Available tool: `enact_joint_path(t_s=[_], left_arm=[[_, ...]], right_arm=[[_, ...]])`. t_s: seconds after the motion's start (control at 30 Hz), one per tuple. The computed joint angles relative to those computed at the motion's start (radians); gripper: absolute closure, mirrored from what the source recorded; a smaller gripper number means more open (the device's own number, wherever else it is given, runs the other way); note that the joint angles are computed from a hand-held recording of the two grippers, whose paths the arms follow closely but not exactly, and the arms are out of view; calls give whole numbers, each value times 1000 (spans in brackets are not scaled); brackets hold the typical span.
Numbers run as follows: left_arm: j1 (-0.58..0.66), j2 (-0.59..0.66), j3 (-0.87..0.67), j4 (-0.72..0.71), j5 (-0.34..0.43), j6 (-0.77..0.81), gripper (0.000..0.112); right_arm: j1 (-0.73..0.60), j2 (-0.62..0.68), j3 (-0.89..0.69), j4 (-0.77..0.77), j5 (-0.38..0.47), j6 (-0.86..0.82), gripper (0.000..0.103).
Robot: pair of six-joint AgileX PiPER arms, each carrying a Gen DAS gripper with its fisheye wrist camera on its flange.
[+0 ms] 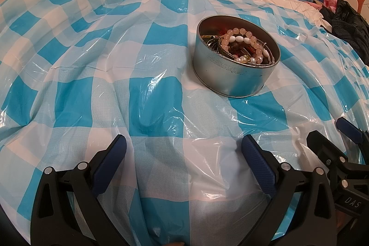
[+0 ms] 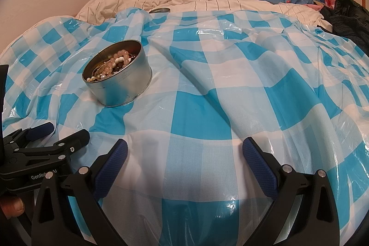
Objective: Organize jewelry
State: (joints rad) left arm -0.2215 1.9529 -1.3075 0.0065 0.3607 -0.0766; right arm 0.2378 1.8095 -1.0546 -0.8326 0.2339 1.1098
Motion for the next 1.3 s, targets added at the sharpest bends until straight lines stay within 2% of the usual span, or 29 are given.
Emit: enact_joint_path(t_s=[1.3], left_arm=[[16,18,-30,-55,30,43,17]], right_arm=[[0,0,-1,5,0,-4,8]])
